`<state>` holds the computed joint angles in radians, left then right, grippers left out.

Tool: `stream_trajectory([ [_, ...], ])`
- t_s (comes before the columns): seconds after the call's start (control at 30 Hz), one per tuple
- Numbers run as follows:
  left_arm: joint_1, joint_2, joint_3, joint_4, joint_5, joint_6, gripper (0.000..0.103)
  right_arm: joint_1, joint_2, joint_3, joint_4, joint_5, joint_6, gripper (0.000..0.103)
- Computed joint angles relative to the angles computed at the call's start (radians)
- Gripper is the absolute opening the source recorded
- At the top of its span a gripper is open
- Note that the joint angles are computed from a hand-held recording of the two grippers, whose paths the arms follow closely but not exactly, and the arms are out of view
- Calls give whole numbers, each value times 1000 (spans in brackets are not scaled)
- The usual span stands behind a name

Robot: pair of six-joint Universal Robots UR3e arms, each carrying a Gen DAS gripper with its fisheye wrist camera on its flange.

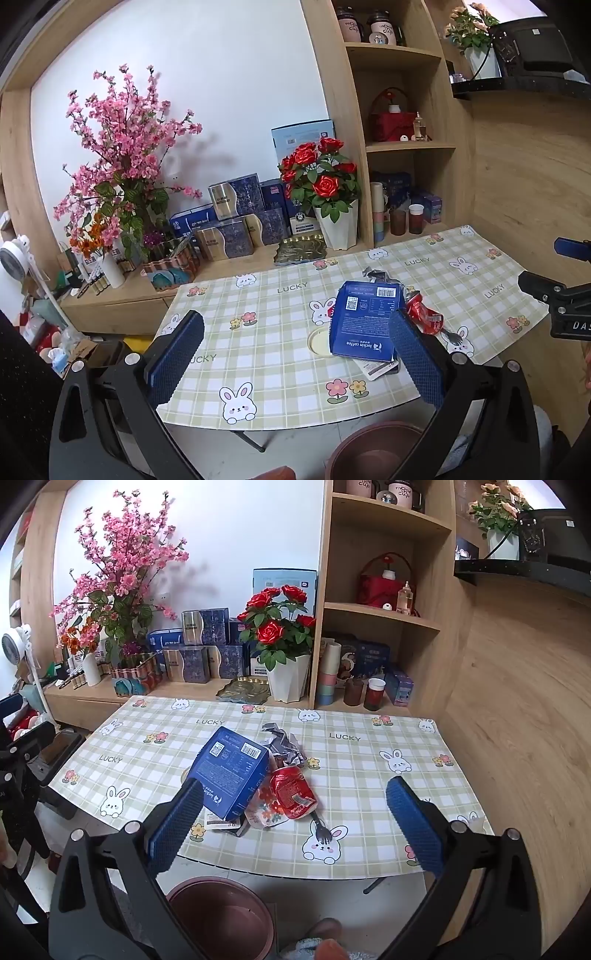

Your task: Collect trash

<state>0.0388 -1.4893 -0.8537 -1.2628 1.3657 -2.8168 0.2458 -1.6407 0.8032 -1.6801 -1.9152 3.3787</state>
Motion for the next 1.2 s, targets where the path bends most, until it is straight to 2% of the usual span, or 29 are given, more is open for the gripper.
stream_trajectory([
  [0.57,1,3,-7,9,-3,-2,98,40,11,3,-11,-38,22,98],
  [0.63,2,3,-8,11,-3,-1,98,21,19,-37,15,-24,13,98],
  [0.77,19,-23,71,-43,-17,8,98,20,22,-57,31,-23,14,98],
  [0.97,9,-24,70,-36,-8,2,98,34,23,-44,18,-37,22,98],
  [1.13,39,-63,219,-146,-33,14,98,21,15,-40,15,-31,14,98],
  [1.2,37,-58,207,-137,-31,14,98,22,16,-41,14,-32,15,98],
])
